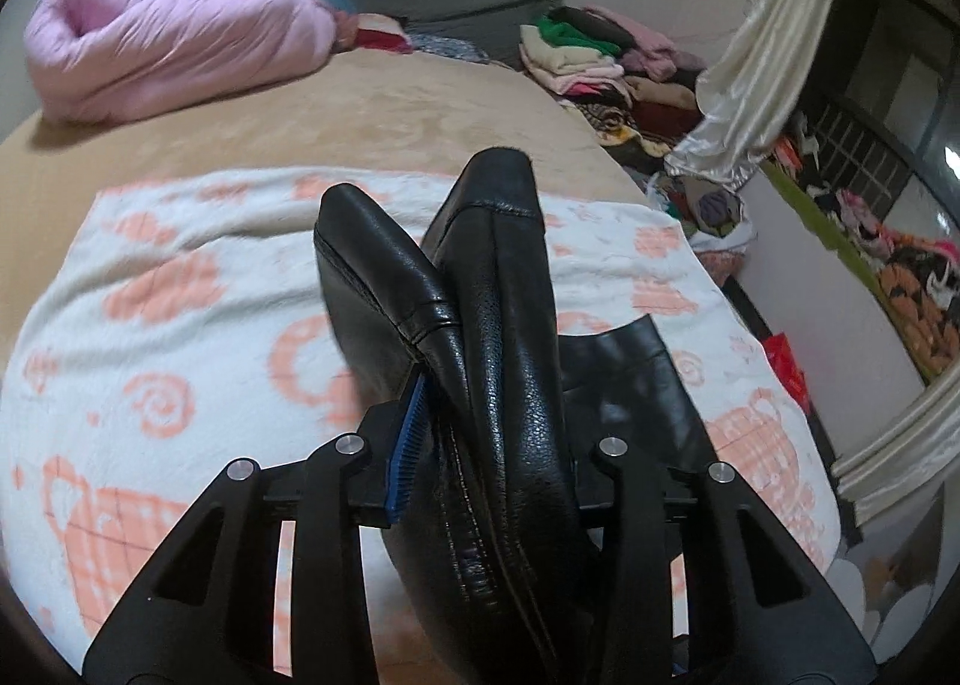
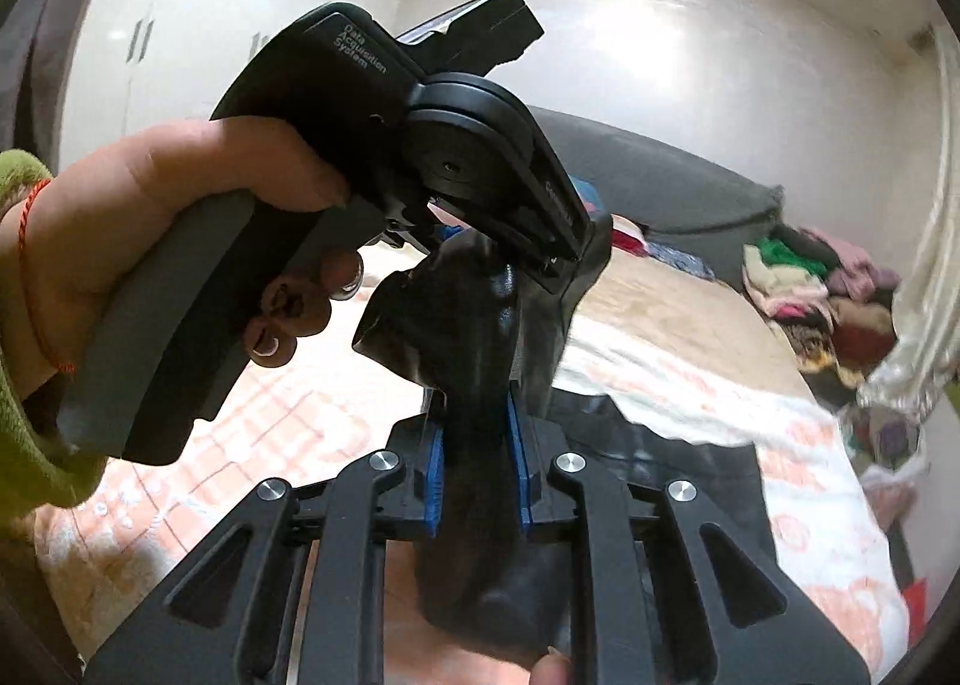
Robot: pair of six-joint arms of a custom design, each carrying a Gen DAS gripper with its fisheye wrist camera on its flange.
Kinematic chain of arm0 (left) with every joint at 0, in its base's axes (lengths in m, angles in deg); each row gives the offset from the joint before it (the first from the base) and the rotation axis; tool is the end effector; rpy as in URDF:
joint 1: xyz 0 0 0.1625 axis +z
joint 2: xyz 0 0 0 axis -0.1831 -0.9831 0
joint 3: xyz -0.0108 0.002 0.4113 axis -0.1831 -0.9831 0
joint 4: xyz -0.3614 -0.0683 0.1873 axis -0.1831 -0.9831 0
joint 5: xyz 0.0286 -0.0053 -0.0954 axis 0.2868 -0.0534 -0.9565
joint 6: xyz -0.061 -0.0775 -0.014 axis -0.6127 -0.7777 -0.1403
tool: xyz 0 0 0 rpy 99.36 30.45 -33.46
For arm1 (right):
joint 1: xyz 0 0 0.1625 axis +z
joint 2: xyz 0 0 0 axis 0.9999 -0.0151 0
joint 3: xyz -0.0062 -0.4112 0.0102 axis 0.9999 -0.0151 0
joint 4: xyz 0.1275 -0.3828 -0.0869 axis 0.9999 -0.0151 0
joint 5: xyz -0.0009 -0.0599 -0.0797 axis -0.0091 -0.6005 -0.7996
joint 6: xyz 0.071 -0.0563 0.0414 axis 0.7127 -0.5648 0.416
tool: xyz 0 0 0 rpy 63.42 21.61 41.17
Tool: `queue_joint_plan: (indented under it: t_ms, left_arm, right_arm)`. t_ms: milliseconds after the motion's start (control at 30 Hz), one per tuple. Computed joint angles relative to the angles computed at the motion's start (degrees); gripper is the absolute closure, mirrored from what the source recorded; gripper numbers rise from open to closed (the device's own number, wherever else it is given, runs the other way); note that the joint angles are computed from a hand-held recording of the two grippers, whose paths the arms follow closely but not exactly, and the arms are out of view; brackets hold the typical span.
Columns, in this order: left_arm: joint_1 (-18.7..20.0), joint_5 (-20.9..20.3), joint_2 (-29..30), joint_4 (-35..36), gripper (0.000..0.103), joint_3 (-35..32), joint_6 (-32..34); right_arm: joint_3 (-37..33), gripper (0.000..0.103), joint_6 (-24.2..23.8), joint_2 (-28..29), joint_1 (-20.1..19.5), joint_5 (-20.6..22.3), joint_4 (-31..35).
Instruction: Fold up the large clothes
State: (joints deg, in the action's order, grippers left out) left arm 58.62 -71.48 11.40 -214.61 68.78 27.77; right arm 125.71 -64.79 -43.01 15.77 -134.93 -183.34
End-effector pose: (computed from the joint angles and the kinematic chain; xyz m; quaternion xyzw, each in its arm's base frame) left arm -0.1503 -0.4763 0.2437 0.0915 0.8903 -0.3829 0.2288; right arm 0.2290 -0.3496 0.0681 0.5549 -0.7276 0.3687 0.1633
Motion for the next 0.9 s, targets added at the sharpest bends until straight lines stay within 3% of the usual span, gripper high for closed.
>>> queue_joint_plan:
  t_ms: [400, 700, 900]
  left_arm:
    - [-4.2, 3.6, 13.0, 6.5, 0.072, -8.8, -5.0]
    - [-4.6, 3.0, 20.5, 10.4, 0.067, -15.2, -6.2]
    - [-3.9, 2.0, 25.5, 11.6, 0.062, -19.4, -6.1]
  right_arm:
    - [5.8, 0.088, 7.0, -10.2, -10.7, 8.1, 2.1]
    - [7.4, 0.089, 10.5, -16.3, -17.4, 12.3, 6.9]
    - [6.2, 0.090, 12.3, -18.7, -20.5, 11.6, 10.9]
